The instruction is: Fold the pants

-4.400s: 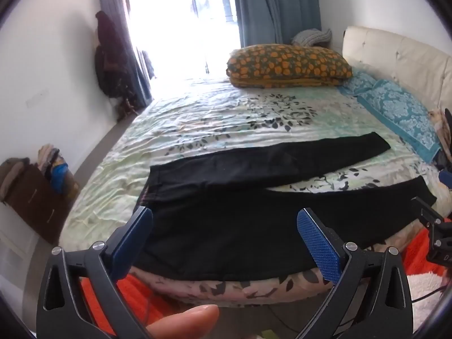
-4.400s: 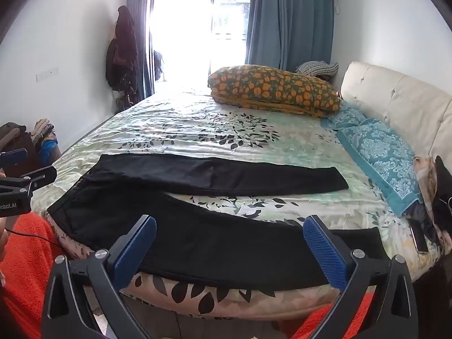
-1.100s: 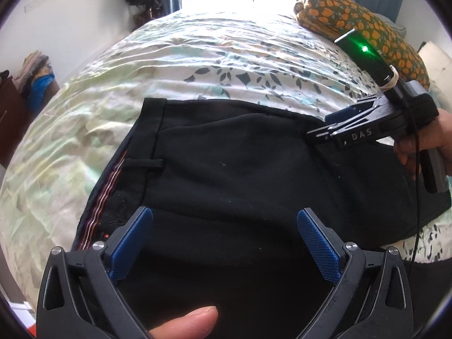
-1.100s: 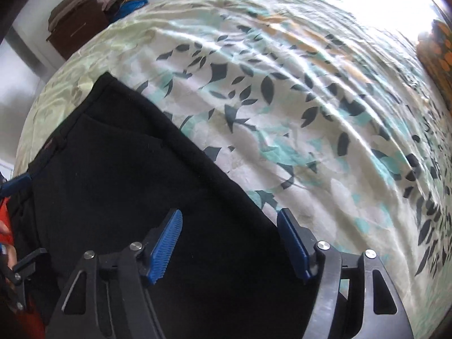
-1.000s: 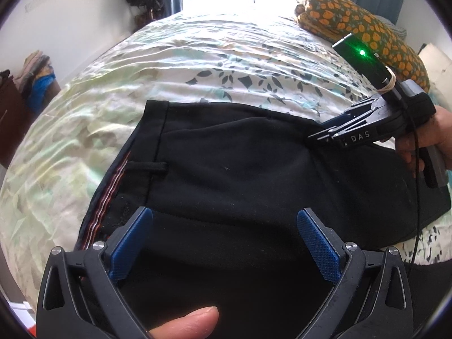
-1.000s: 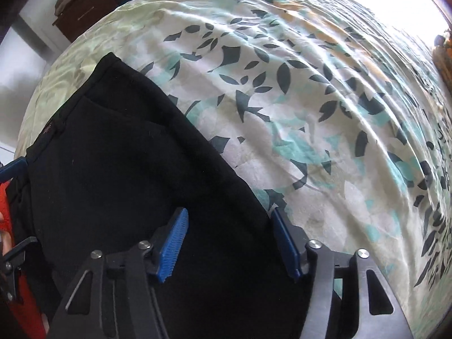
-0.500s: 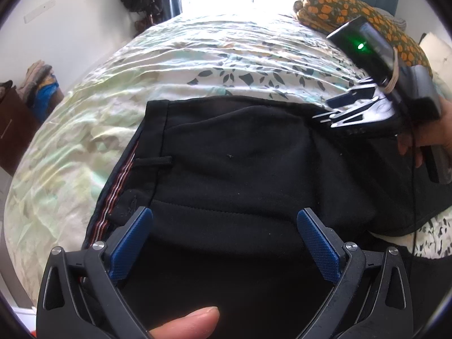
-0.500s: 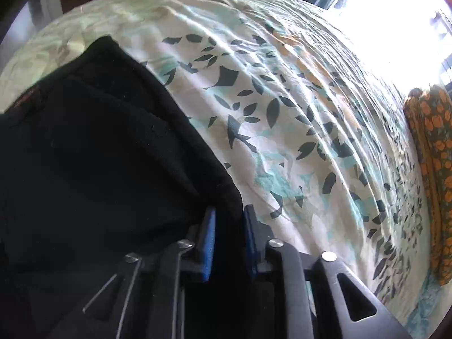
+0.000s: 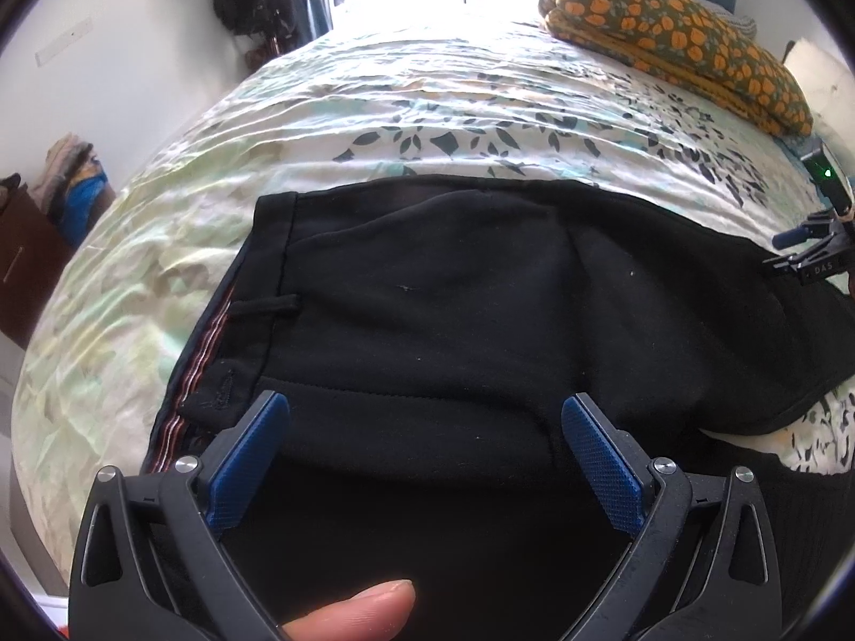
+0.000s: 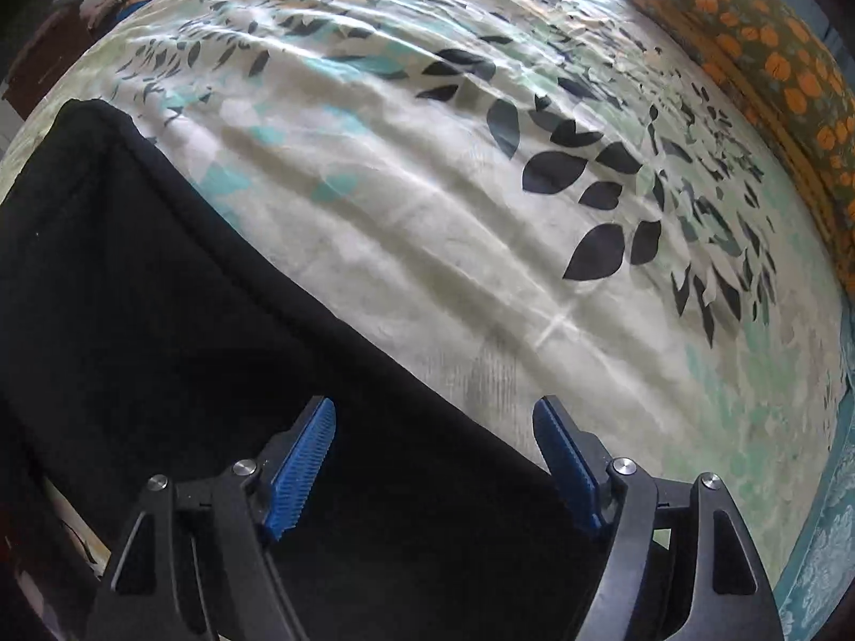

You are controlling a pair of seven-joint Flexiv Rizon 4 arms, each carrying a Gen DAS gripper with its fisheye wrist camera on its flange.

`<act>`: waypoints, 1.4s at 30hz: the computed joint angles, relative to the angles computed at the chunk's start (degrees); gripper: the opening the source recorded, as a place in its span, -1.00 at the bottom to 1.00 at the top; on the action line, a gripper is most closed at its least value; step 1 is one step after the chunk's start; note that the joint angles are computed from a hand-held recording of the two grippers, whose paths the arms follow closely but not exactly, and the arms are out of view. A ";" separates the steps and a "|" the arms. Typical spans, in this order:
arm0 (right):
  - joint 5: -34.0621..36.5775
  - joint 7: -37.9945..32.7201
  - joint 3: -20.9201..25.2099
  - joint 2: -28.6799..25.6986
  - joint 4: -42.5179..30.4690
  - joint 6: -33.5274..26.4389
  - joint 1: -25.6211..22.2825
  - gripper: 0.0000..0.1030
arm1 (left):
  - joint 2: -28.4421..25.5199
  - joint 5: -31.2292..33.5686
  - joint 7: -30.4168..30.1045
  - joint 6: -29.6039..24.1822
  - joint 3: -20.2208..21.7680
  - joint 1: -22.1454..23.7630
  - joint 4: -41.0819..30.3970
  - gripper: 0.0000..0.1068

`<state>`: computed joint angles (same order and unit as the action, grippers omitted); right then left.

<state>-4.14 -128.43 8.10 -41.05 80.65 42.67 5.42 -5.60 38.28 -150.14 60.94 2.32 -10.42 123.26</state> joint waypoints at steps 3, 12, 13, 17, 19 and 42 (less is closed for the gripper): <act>-2.91 -2.74 -0.85 0.46 2.89 4.30 1.26 -0.79 | -0.25 0.25 -0.25 0.39 0.08 0.03 0.07 0.92; -8.68 2.65 -1.89 1.02 8.44 17.83 1.30 -0.20 | -0.30 2.43 -1.52 -0.24 0.18 -0.74 -0.54 0.92; -6.25 2.77 -0.30 1.11 6.60 15.02 -0.38 0.41 | -0.19 2.69 -1.57 -0.34 0.14 -0.78 -0.57 0.92; 5.35 0.87 3.71 2.62 2.08 11.37 -8.60 0.67 | -0.07 3.38 -1.79 -0.78 -0.15 -0.81 -0.75 0.92; 5.82 4.40 -0.23 2.09 0.26 11.22 -9.79 0.67 | -0.05 3.65 -1.91 -1.15 -0.33 -0.98 -0.88 0.92; -18.32 35.51 -25.84 -13.22 -7.39 25.04 -11.42 -0.80 | -1.75 -1.30 -1.82 -7.51 -2.57 -5.86 -4.39 0.92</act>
<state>-22.46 -92.92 -17.74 -54.27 73.26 67.71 -6.00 -7.34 36.98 -151.96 53.43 -0.24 -16.28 118.87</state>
